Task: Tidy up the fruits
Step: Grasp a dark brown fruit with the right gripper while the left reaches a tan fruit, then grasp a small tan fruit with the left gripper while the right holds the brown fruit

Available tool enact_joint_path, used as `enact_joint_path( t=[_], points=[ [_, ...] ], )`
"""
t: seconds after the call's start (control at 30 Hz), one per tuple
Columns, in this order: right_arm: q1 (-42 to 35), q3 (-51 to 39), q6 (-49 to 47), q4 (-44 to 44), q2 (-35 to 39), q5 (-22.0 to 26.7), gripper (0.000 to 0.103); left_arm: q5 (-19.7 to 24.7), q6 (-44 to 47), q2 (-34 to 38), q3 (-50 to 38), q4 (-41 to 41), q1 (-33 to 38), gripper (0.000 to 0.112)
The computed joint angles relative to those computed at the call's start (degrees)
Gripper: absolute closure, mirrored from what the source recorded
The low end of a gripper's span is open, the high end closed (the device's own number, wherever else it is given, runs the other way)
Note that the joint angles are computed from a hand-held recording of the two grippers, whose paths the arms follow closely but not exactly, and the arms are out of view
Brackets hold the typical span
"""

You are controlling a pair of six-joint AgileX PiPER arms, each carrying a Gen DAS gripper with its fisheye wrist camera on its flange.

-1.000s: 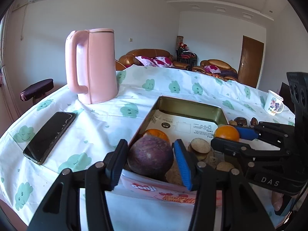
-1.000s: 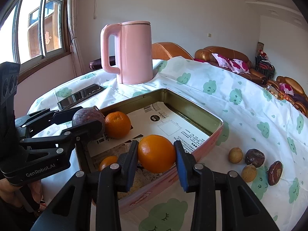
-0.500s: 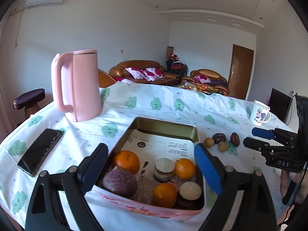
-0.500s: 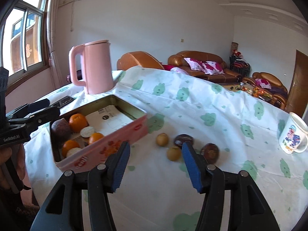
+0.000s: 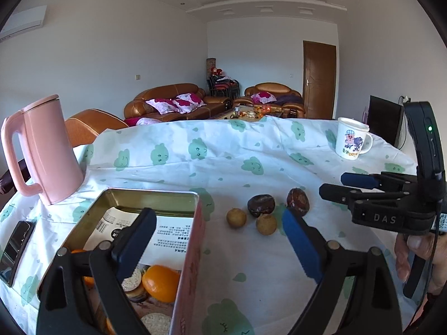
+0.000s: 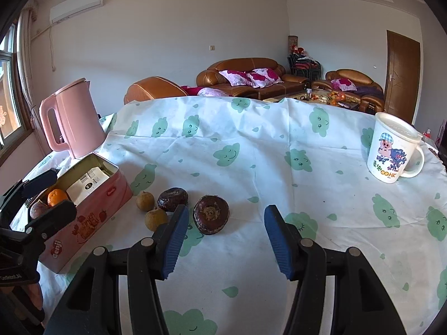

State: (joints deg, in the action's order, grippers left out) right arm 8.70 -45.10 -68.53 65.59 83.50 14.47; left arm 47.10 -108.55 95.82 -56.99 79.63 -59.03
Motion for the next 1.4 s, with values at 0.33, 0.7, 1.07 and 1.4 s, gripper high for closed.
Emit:
enact_joint_path(
  t=[0.33,0.7,1.07,1.4],
  points=[
    [3.35,-9.80,23.98,-21.60,10.18,2.79,0.045,1.06,-0.25,-1.14,1.21,-1.19,5.90,0.011],
    [0.99,-9.60,23.30,-19.36,10.29,5.43,0.062,-5.76,7.72,3.39,-5.37,-5.45,4.50,0.024],
    [-1.61,-2.44,9.95,-5.36,3.55,1.10,0.062,-14.30,38.48,13.60,-20.17,-33.60,9.32,0.068],
    [-1.40,-1.77,6.25,-2.15,2.90,0.50,0.062,-16.54,48.12,15.79,-23.01,-44.72,11.47,0.085]
  ],
)
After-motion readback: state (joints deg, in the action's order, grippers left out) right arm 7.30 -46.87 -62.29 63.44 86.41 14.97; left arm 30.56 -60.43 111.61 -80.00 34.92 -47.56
